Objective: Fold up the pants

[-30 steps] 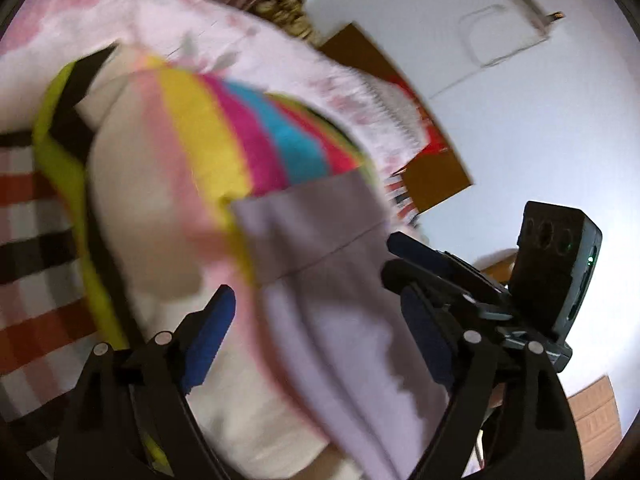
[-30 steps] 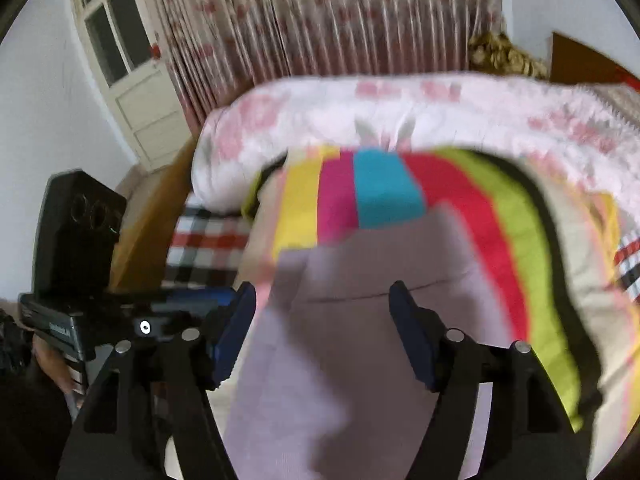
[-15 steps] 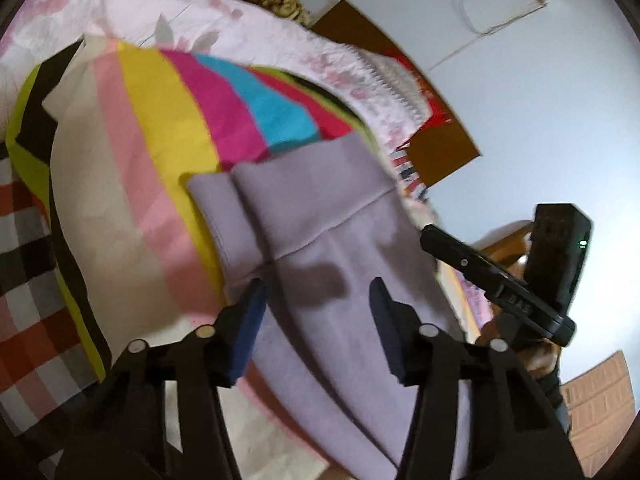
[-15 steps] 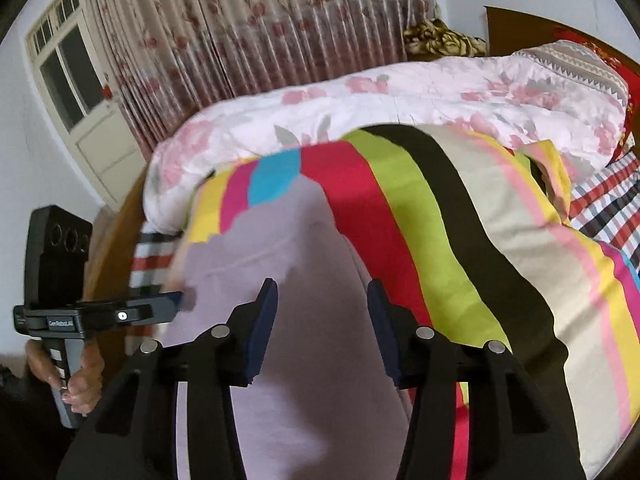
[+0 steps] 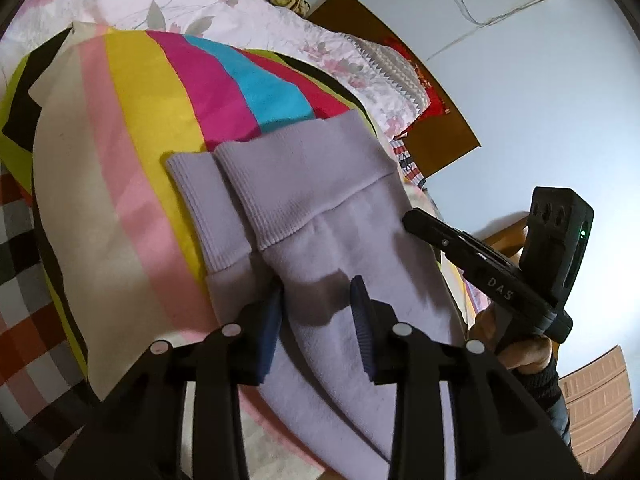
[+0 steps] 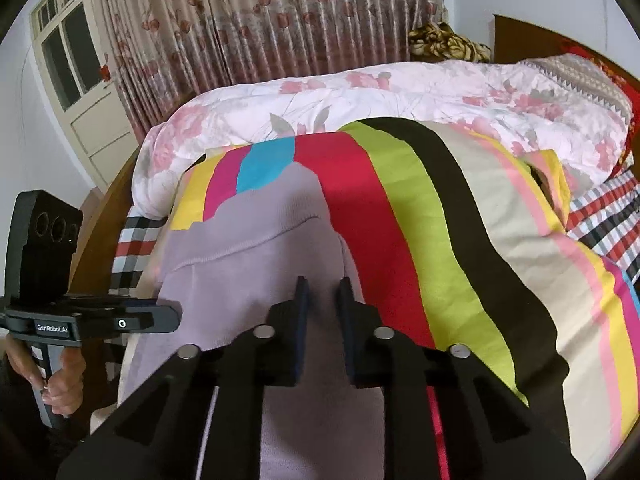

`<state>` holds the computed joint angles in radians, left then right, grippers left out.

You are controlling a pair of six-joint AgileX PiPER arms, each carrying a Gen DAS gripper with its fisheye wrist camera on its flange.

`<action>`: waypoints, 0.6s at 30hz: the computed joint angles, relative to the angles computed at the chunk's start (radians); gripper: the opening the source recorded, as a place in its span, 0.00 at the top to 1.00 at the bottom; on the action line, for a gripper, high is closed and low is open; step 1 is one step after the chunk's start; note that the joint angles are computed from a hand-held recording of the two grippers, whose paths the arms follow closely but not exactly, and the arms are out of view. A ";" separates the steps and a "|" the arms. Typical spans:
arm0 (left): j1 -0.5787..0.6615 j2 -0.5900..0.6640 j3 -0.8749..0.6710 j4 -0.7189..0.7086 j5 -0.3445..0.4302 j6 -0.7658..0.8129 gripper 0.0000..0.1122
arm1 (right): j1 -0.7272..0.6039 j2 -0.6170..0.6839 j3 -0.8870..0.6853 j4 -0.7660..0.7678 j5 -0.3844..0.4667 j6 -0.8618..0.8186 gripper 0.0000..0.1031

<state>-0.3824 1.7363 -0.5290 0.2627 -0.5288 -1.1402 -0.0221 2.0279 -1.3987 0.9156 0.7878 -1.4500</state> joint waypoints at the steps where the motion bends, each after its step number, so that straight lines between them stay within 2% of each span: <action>1: -0.007 0.000 0.001 -0.038 0.003 0.030 0.88 | 0.000 -0.009 0.015 0.017 -0.020 -0.018 0.93; 3: -0.012 -0.016 0.020 -0.057 -0.020 0.045 0.94 | -0.006 -0.029 0.042 0.064 -0.030 -0.069 0.95; 6: -0.053 -0.117 0.058 -0.165 -0.003 0.148 0.95 | -0.017 -0.091 0.094 0.136 -0.030 -0.140 0.95; 7: -0.075 -0.171 0.070 -0.213 0.016 0.193 0.95 | -0.019 -0.105 0.102 0.147 -0.024 -0.151 0.95; 9: -0.105 -0.238 0.056 -0.321 0.114 0.306 0.95 | -0.008 -0.126 0.101 0.124 -0.009 -0.133 0.95; 11: -0.085 -0.230 0.050 -0.293 0.159 0.274 0.95 | 0.028 -0.116 0.092 0.061 -0.038 -0.083 0.95; 13: -0.035 -0.172 0.059 -0.146 0.142 0.117 0.95 | 0.073 -0.078 0.088 -0.022 -0.092 -0.016 0.95; 15: 0.011 -0.097 0.069 0.012 0.087 -0.021 0.95 | 0.093 -0.058 0.106 -0.056 -0.138 0.003 0.95; 16: 0.025 -0.077 0.083 0.036 0.043 -0.032 0.95 | 0.093 -0.058 0.122 -0.043 -0.152 -0.013 0.95; 18: 0.048 -0.059 0.106 0.057 -0.040 -0.038 0.94 | 0.075 -0.054 0.114 -0.025 -0.125 0.000 0.94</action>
